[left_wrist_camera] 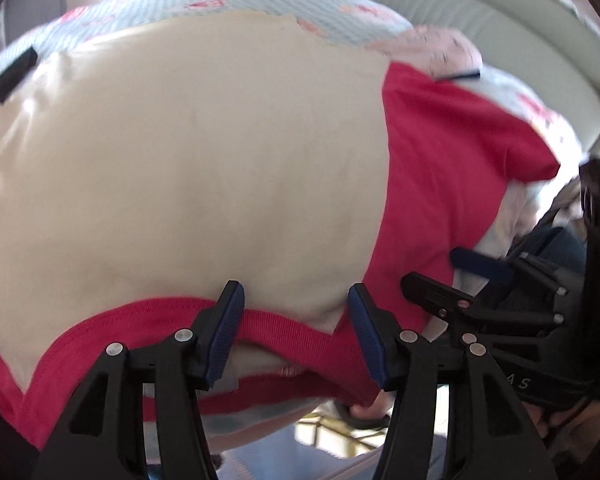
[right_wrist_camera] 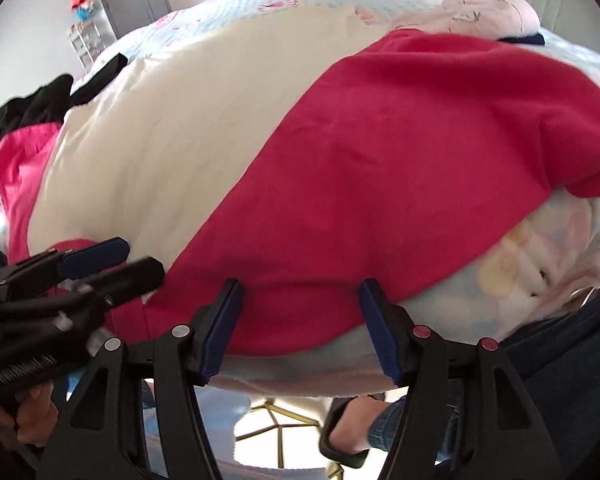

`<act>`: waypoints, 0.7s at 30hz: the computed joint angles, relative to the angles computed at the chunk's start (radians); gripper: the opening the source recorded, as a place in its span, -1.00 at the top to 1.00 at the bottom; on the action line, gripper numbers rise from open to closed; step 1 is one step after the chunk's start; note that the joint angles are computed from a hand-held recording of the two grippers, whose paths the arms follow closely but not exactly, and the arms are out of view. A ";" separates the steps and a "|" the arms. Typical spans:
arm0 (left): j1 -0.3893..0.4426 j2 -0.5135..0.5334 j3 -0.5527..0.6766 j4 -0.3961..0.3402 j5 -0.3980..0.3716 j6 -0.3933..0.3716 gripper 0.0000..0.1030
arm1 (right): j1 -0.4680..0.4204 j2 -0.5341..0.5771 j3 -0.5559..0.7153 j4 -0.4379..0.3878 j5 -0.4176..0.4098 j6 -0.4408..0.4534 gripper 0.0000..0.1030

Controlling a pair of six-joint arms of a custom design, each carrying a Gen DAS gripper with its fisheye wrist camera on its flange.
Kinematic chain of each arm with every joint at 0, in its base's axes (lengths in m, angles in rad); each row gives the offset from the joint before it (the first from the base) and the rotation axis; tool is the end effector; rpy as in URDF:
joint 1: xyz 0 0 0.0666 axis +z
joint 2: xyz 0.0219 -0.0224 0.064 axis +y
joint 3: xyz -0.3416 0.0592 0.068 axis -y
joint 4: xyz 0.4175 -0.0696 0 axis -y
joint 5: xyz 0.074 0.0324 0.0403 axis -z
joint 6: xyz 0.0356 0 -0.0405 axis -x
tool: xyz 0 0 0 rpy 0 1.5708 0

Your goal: Fold clothes

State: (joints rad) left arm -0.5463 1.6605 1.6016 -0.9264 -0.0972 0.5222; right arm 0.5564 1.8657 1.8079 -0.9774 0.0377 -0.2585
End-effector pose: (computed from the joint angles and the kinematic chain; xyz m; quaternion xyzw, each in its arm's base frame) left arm 0.5120 -0.3077 0.3488 -0.0025 0.9564 -0.1067 0.2718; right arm 0.5603 0.3465 0.3192 -0.1382 0.9542 0.0881 0.2501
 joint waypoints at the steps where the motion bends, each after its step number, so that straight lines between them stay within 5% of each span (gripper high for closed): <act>1: -0.004 0.000 0.005 -0.019 -0.009 -0.004 -0.10 | -0.005 0.005 0.001 -0.021 -0.008 -0.013 -0.41; 3: -0.004 -0.025 -0.023 0.008 -0.004 -0.003 -0.10 | -0.024 0.008 -0.007 -0.050 -0.049 -0.064 -0.50; 6: 0.006 -0.073 -0.074 0.074 0.022 0.022 -0.10 | -0.056 -0.042 -0.069 0.010 -0.106 -0.133 -0.40; 8: 0.022 -0.116 -0.116 0.160 0.045 0.070 -0.11 | -0.062 -0.111 -0.145 0.102 -0.074 -0.164 -0.37; 11: 0.043 -0.138 -0.138 0.213 0.046 0.104 -0.15 | -0.041 -0.204 -0.248 0.255 0.120 -0.176 -0.42; 14: 0.055 -0.133 -0.142 0.222 0.069 0.125 -0.15 | -0.034 -0.227 -0.283 0.370 0.124 -0.127 -0.45; 16: 0.055 -0.116 -0.137 0.230 0.101 0.117 -0.15 | -0.032 -0.200 -0.262 0.380 0.064 -0.093 -0.45; 21: 0.041 -0.074 -0.111 0.195 0.136 0.075 -0.15 | -0.024 -0.083 -0.151 0.241 -0.044 -0.017 -0.40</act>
State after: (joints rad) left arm -0.5057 1.5869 1.4911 -0.7314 0.0384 0.5970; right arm 0.5320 1.7830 1.6568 -0.7366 -0.0066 -0.2758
